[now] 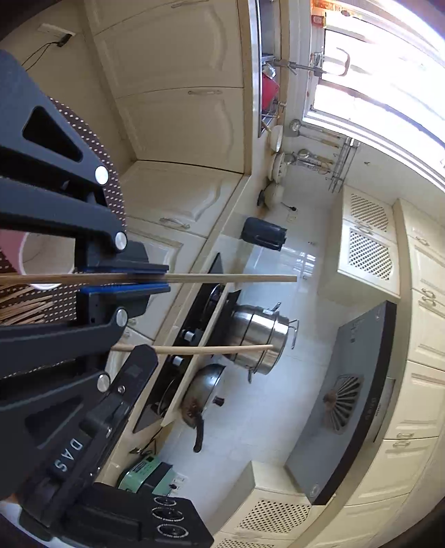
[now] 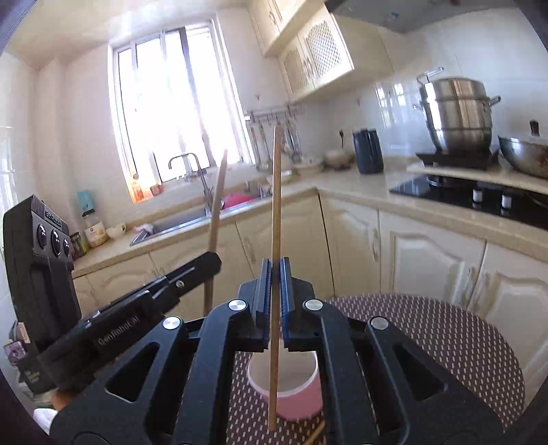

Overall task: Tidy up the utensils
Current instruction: 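Bring both chopsticks over the pink cup and open both tools to drop them in, then lower the left tool and close it on another wooden chopstick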

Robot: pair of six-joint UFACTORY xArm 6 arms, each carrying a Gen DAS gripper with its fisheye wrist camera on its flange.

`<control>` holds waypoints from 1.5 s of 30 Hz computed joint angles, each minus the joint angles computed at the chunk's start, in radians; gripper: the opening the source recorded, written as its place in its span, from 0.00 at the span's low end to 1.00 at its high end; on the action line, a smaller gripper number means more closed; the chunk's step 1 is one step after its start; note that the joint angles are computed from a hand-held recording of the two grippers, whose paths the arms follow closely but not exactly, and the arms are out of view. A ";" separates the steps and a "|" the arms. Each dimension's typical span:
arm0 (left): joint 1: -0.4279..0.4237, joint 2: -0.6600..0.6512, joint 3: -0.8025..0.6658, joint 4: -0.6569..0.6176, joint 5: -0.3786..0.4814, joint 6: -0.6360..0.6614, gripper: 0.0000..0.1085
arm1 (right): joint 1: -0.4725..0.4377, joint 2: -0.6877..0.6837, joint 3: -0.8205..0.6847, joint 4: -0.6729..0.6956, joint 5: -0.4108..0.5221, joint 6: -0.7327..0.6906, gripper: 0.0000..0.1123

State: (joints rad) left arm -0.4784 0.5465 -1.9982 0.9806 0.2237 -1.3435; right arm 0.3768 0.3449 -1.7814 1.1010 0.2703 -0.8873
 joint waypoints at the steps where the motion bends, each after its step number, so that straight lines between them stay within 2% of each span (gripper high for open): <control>1: 0.000 0.016 -0.027 0.032 0.018 -0.025 0.05 | 0.010 0.017 -0.024 0.034 -0.019 -0.026 0.05; 5: -0.001 0.086 -0.132 0.170 0.062 -0.129 0.05 | 0.034 0.045 -0.059 0.184 -0.074 -0.142 0.05; 11: 0.006 0.156 -0.214 0.262 0.074 -0.224 0.05 | 0.042 0.094 -0.091 0.364 -0.097 -0.312 0.05; 13: -0.002 0.156 -0.213 0.390 0.109 -0.317 0.05 | 0.044 0.101 -0.096 0.438 -0.106 -0.389 0.05; 14: -0.004 0.166 -0.222 0.408 0.115 -0.322 0.05 | 0.044 0.104 -0.096 0.474 -0.107 -0.422 0.05; 17: -0.002 0.185 -0.233 0.404 0.113 -0.324 0.05 | 0.042 0.106 -0.083 0.502 -0.099 -0.453 0.05; 20: -0.003 0.169 -0.203 0.479 0.128 -0.409 0.05 | 0.043 0.101 -0.058 0.526 -0.091 -0.486 0.05; 27: -0.006 0.123 -0.105 0.378 0.107 -0.299 0.07 | 0.054 0.055 0.047 0.535 -0.092 -0.532 0.05; 29: -0.011 0.106 -0.074 0.359 0.113 -0.275 0.13 | 0.058 0.035 0.077 0.547 -0.093 -0.547 0.05; 30: -0.015 0.093 -0.051 0.362 0.118 -0.276 0.22 | 0.060 0.027 0.092 0.546 -0.090 -0.550 0.05; 36: -0.033 0.006 0.075 0.378 0.157 -0.282 0.34 | 0.072 -0.019 0.165 0.485 -0.093 -0.484 0.06; 39: -0.038 -0.055 0.149 0.378 0.179 -0.298 0.42 | 0.076 -0.045 0.196 0.455 -0.106 -0.433 0.15; 44: -0.056 -0.150 0.240 0.444 0.212 -0.373 0.52 | 0.085 -0.114 0.249 0.518 -0.131 -0.489 0.38; 45: -0.061 -0.167 0.256 0.447 0.215 -0.374 0.53 | 0.085 -0.131 0.264 0.530 -0.129 -0.501 0.38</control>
State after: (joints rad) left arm -0.5390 0.3799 -1.7419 1.4280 0.4389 -1.7172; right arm 0.4619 0.2142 -1.5176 1.6314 0.1410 -1.3884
